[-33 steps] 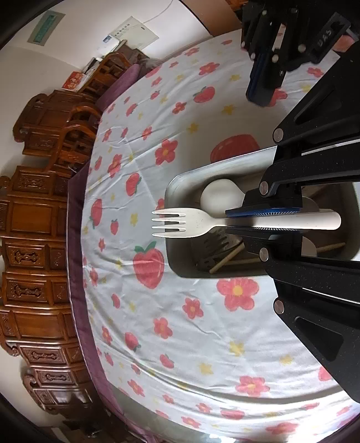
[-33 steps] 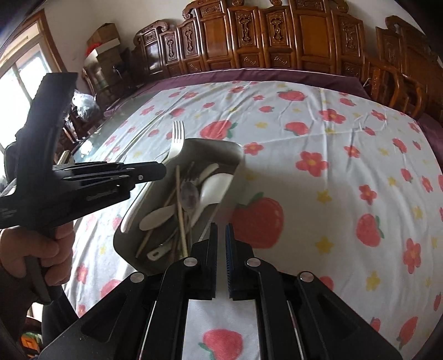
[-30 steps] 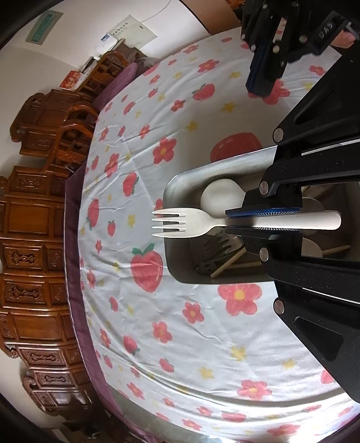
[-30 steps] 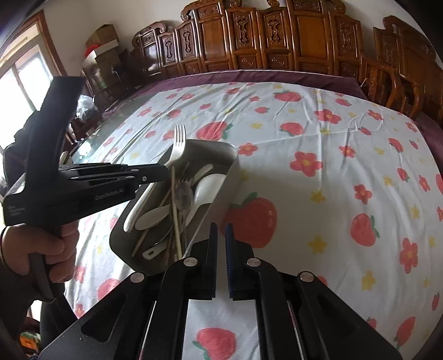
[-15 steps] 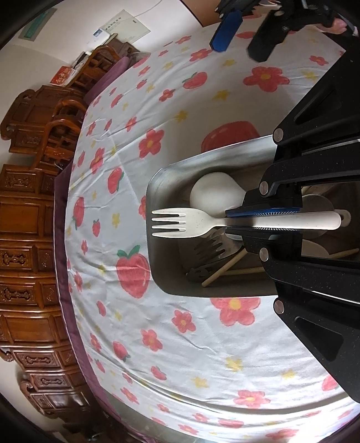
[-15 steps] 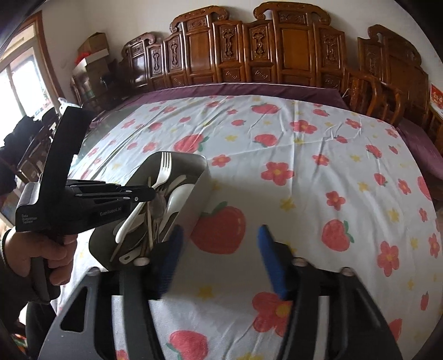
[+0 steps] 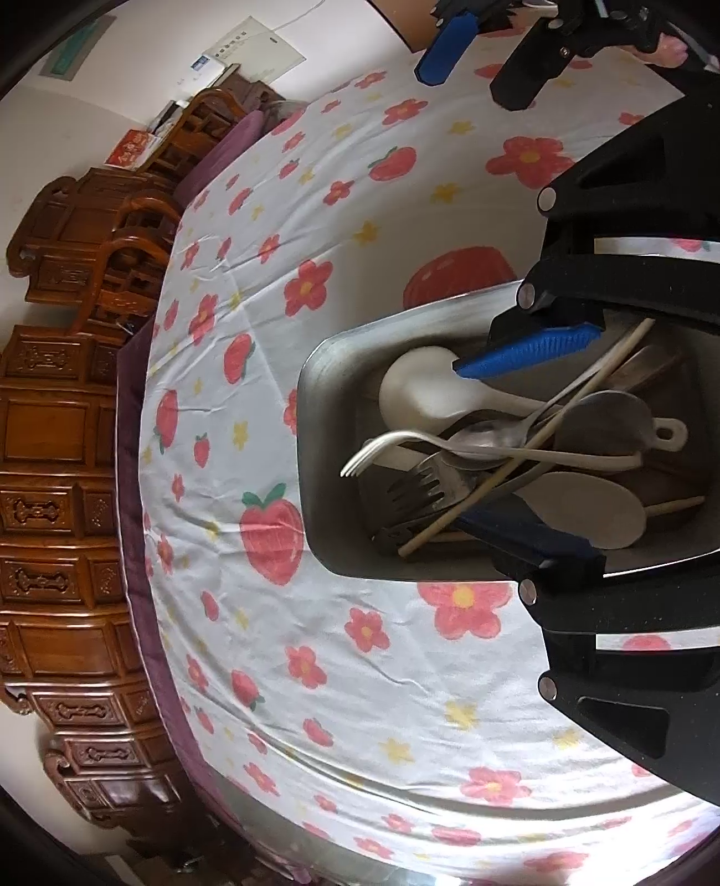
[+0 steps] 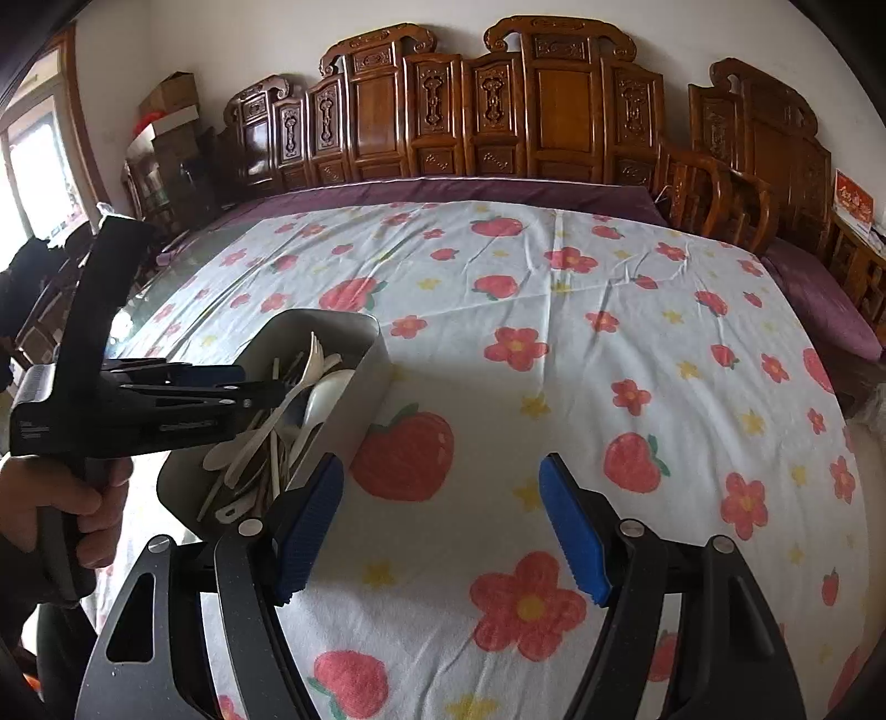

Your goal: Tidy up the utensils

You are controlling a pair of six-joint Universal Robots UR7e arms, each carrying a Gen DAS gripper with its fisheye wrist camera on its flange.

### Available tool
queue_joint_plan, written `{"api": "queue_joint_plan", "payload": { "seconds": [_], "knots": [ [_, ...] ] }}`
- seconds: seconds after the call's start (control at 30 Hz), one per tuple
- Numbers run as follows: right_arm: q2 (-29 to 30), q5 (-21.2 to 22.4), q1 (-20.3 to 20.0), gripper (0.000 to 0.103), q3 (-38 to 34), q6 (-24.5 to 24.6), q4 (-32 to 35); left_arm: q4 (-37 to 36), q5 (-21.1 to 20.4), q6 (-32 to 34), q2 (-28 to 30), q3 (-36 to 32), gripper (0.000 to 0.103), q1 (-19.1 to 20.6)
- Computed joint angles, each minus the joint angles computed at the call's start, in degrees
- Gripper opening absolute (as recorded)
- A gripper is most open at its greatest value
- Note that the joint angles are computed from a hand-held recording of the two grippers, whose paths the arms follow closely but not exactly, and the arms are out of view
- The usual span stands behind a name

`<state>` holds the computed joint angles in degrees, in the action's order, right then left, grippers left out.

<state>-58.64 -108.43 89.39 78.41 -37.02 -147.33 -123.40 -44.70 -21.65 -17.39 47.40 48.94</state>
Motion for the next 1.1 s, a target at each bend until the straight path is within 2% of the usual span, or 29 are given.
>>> {"api": "queue_joint_plan", "payload": {
  "seconds": [0.1, 0.27, 0.43, 0.53, 0.63, 0.67, 0.93, 1.1],
  "knots": [
    [-0.8, 0.1, -0.1, 0.075, 1.1, 0.4, -0.7, -1.3, 0.6, -0.1, -1.3, 2.1, 0.057, -0.6],
    [-3.0, 0.8, -0.1, 0.075, 3.5, 1.2, -2.0, -4.2, 2.9, 0.5, -4.0, 7.0, 0.076, -2.5],
    [-5.2, 1.8, -0.1, 0.076, 5.9, 2.0, -3.2, -6.8, 6.7, 0.5, -6.5, 11.9, 0.094, -4.5],
    [-6.5, 2.7, -0.1, 0.076, 7.0, 2.7, -3.2, -8.1, 8.0, 0.5, -7.9, 14.7, 0.095, -5.6],
    [-7.8, 3.3, 0.1, 0.098, 8.7, 2.8, -4.2, -8.2, 8.8, -0.6, -9.1, 17.0, 0.095, -6.7],
    [-8.3, 3.7, 0.1, 0.1, 9.4, 2.6, -5.1, -8.9, 8.7, -0.7, -9.6, 18.1, 0.095, -7.0],
    [-11.2, 1.4, 1.0, 0.1, 13.6, 2.3, -8.7, -13.0, 8.9, -2.7, -12.8, 25.2, 0.095, -9.7],
    [-13.8, 2.1, 0.6, 0.1, 17.3, 2.2, -11.3, -15.7, 9.3, -3.6, -14.2, 29.3, 0.095, -11.2]
  ]
}}
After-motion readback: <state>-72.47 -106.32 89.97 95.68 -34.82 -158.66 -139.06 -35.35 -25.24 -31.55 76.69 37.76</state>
